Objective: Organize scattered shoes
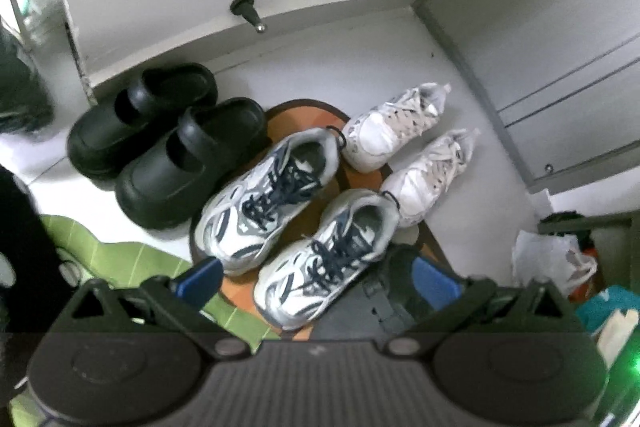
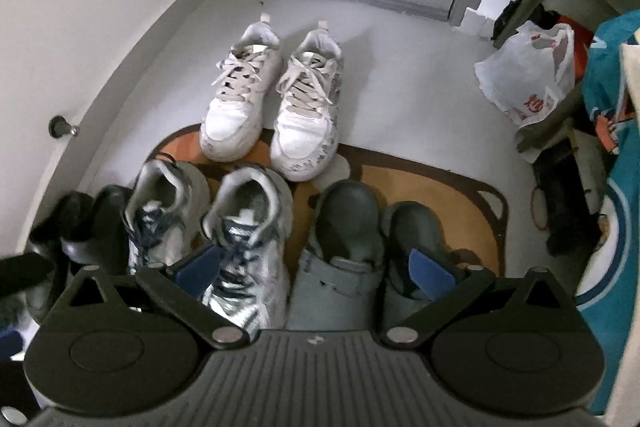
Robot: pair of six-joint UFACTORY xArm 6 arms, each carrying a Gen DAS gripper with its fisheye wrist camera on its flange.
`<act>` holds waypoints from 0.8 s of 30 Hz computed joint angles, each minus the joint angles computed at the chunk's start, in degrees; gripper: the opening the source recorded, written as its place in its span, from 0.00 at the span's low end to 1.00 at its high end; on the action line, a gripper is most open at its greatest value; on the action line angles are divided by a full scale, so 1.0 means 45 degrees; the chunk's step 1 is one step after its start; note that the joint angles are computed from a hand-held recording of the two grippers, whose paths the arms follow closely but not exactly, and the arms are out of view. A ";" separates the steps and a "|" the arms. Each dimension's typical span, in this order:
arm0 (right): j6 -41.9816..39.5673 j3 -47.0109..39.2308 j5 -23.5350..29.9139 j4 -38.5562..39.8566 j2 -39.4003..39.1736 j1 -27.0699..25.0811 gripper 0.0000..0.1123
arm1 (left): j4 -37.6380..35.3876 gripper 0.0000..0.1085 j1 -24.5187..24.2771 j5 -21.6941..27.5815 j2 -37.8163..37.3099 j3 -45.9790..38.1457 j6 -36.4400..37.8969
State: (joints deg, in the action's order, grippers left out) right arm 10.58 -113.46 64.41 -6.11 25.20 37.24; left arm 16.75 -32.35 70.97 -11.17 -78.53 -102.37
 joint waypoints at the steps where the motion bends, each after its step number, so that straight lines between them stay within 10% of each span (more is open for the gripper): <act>1: -0.0160 0.0186 -0.0047 0.0045 -0.0175 -0.0072 0.92 | -0.0011 0.95 -0.0227 0.0556 0.0175 -0.0501 0.0050; 14: 0.0030 0.0327 0.1914 0.1921 -0.1954 -0.0922 0.92 | 0.1785 0.95 -0.2078 0.2382 0.1784 -0.4278 0.0602; 24: 0.3375 -0.0266 0.3238 0.0657 -0.2407 -0.0431 0.92 | 0.1396 0.95 -0.1557 0.2923 0.0819 -0.3295 0.1061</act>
State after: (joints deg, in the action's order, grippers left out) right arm 25.77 -114.66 78.98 -3.16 14.36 35.31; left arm 23.03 -39.36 84.12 -7.49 -93.36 -97.60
